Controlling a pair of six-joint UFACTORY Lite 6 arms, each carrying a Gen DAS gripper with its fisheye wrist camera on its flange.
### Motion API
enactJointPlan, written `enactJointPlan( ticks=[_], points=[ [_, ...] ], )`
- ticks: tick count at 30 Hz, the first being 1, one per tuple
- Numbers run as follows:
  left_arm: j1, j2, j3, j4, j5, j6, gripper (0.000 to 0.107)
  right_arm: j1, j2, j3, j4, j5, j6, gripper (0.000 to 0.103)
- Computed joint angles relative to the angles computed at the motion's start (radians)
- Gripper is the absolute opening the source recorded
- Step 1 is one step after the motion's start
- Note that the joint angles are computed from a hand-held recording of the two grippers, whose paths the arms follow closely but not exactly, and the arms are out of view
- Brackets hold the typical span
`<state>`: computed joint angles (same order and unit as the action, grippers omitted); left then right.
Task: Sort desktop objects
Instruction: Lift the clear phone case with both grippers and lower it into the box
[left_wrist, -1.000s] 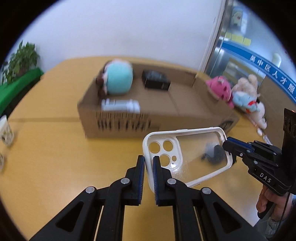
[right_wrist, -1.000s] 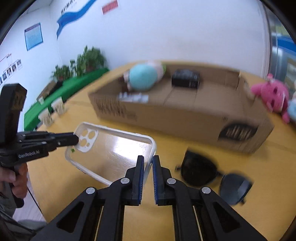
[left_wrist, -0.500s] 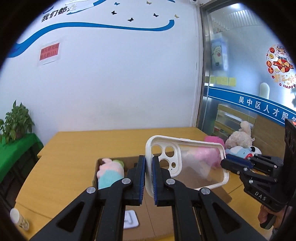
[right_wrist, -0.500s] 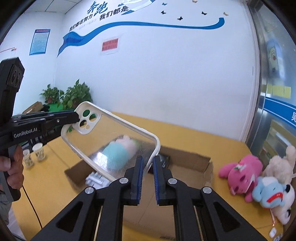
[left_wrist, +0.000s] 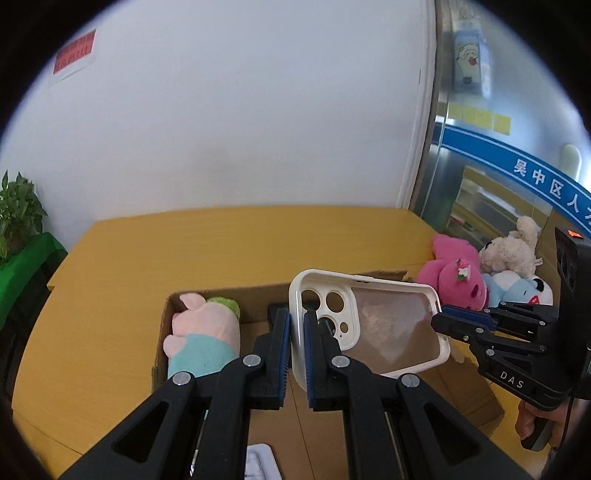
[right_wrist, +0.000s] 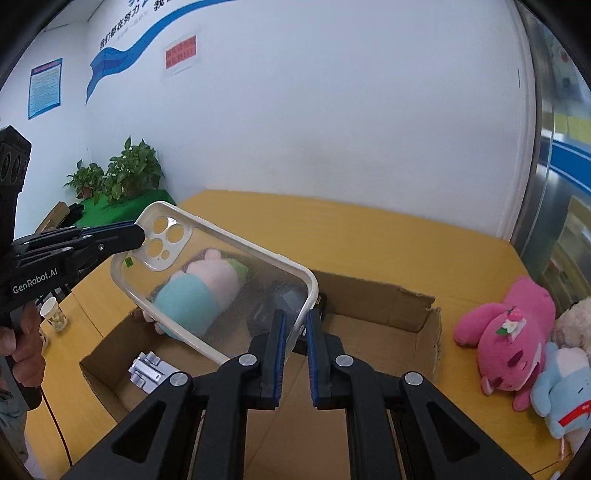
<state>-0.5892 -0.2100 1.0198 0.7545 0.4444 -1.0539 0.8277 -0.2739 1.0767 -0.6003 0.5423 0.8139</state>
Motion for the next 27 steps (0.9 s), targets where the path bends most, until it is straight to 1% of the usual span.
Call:
enactJointPlan(
  ticks=[4,5,7,8,9,10,12,15,16,18,19,21,24,27],
  points=[
    [0.096,0.160,0.008,-0.179,-0.104,0.151,0.006,-0.141,0.154,-0.002,0.256,-0.128,-0.255,0.009],
    [0.120,0.200,0.011,-0.245,-0.127,0.215,0.006,-0.176,0.217,0.010,0.351,-0.154,-0.352,0.009],
    [0.159,0.289,0.041,-0.385,-0.145,0.353,0.006,-0.228,0.323,0.043,0.520,-0.174,-0.522,0.009],
    [0.174,0.333,0.058,-0.452,-0.143,0.416,0.006,-0.253,0.346,0.037,0.590,-0.185,-0.599,0.009],
    [0.180,0.372,0.083,-0.510,-0.128,0.472,0.006,-0.273,0.407,0.062,0.676,-0.182,-0.686,0.009],
    [0.186,0.409,0.097,-0.534,-0.121,0.497,0.006,-0.281,0.452,0.085,0.719,-0.168,-0.733,0.009],
    [0.192,0.471,0.127,-0.565,-0.099,0.530,0.006,-0.285,0.572,0.163,0.715,-0.124,-0.760,0.009],
    [0.196,0.563,0.199,-0.583,-0.035,0.563,0.006,-0.270,0.669,0.230,0.694,-0.075,-0.736,0.009],
    [0.195,0.581,0.211,-0.578,-0.022,0.565,0.006,-0.271,0.693,0.248,0.702,-0.064,-0.741,0.009],
    [0.175,0.611,0.239,-0.506,0.014,0.502,0.007,-0.275,0.742,0.276,0.710,-0.053,-0.741,0.009],
    [0.164,0.624,0.254,-0.477,0.034,0.475,0.007,-0.278,0.743,0.272,0.718,-0.066,-0.740,0.009],
    [0.151,0.628,0.270,-0.467,0.065,0.458,0.007,-0.282,0.747,0.284,0.725,-0.049,-0.737,0.009],
    [0.135,0.610,0.256,-0.455,0.083,0.439,0.007,-0.279,0.740,0.274,0.694,-0.045,-0.709,0.009],
    [0.122,0.602,0.246,-0.450,0.103,0.435,0.007,-0.282,0.719,0.245,0.701,-0.052,-0.716,0.009]
  ],
)
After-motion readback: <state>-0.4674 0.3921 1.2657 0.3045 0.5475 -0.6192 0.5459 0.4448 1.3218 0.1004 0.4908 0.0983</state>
